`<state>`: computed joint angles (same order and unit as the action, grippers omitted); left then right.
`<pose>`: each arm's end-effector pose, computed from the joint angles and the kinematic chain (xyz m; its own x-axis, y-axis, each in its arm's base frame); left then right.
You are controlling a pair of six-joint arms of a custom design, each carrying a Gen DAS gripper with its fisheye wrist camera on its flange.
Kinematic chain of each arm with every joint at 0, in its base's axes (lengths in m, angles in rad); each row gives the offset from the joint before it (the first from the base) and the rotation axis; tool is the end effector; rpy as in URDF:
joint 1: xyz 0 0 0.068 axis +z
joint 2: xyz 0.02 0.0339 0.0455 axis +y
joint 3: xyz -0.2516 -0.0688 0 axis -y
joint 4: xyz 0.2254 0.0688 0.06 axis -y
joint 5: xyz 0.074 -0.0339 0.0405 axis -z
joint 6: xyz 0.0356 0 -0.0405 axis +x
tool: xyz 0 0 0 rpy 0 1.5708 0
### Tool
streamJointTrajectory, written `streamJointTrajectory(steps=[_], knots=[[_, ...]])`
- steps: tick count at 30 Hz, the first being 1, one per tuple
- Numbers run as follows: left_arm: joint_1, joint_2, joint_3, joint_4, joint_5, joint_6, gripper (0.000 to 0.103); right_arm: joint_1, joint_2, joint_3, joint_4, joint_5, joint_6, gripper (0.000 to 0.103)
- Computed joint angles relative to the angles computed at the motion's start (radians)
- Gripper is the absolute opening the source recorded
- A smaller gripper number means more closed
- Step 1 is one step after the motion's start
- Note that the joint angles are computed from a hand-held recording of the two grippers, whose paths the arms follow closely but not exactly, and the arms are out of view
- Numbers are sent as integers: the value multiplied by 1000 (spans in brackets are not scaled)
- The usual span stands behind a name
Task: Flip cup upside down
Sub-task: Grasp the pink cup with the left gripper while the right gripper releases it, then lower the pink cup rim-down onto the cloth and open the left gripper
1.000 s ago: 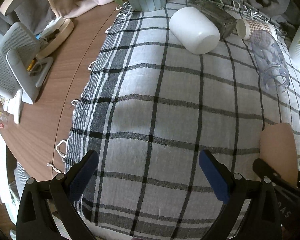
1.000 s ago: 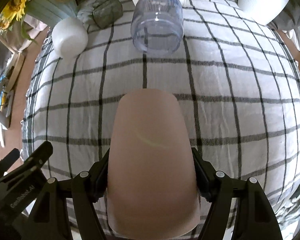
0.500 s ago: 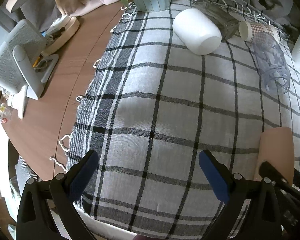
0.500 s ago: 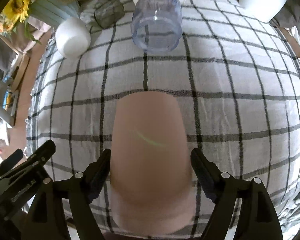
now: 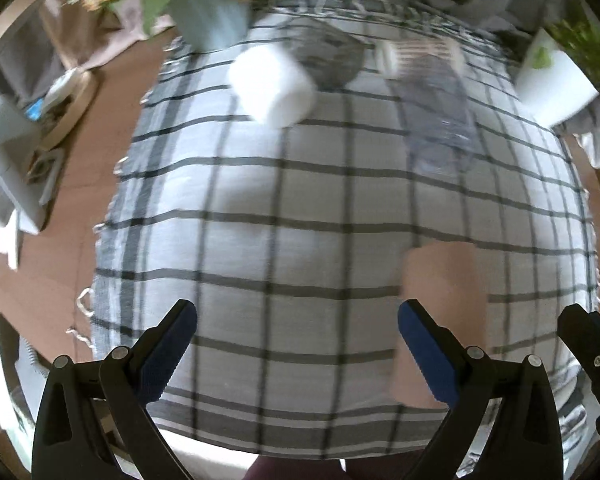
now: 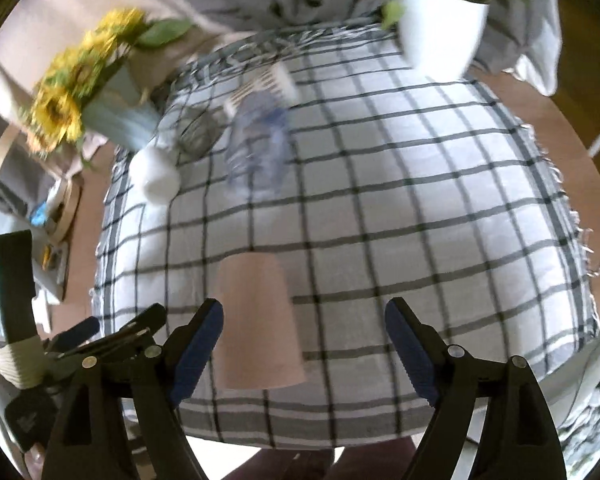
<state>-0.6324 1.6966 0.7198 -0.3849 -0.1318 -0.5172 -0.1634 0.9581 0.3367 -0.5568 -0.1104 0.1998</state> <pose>0.2045 -0.1441 0.1030 -0.9647 0.0992 -0.2440 0.1001 0.9949 0.0091 0.1342 -0.0181 0.1358 -0.8696 0.3433 -0.3548 0.2986 0.9381 0.1757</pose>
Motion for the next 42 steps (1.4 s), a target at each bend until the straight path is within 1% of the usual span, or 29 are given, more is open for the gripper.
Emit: streamJointTrajectory(steps=[3,4,9,12,14,16,21,24,26,27,29,32,37,39,40,42], knots=[[-34,60,60,-9,14,-9,102,-128,-10,4,-25,-30,-77,83],[-41,72,71,-9,27,-10,102,-188,-10,7,-39,-46,-123,83],[-81,160,170,-26,60,-27,102,-347,108,22,7,-91,-215,83],[-76,221,223,-37,110,-22,101,-430,196,33,36,-116,-266,83],[-80,253,257,-54,125,-29,98,-460,245,40,54,-126,-279,83],[-87,290,292,-65,125,-31,98,-488,287,48,72,-137,-297,83],[-80,374,374,-100,174,-37,93,-516,382,72,117,-142,-321,83],[-78,412,412,-118,174,-42,90,-521,428,88,132,-145,-330,83],[-80,430,432,-129,178,-47,83,-524,456,96,143,-143,-335,83],[-80,441,444,-135,183,-48,82,-525,464,99,147,-144,-334,83],[-81,458,460,-139,195,-53,72,-531,491,109,154,-145,-338,83],[-86,474,473,-142,210,-57,64,-534,516,116,163,-146,-343,83],[-88,454,442,-122,202,-61,63,-535,530,119,167,-142,-355,83],[-97,440,442,-117,188,-75,63,-539,530,125,162,-146,-359,83],[-107,449,469,-128,181,-85,63,-541,527,128,157,-148,-361,83],[-106,416,458,-122,164,-85,62,-542,515,131,149,-154,-359,83]])
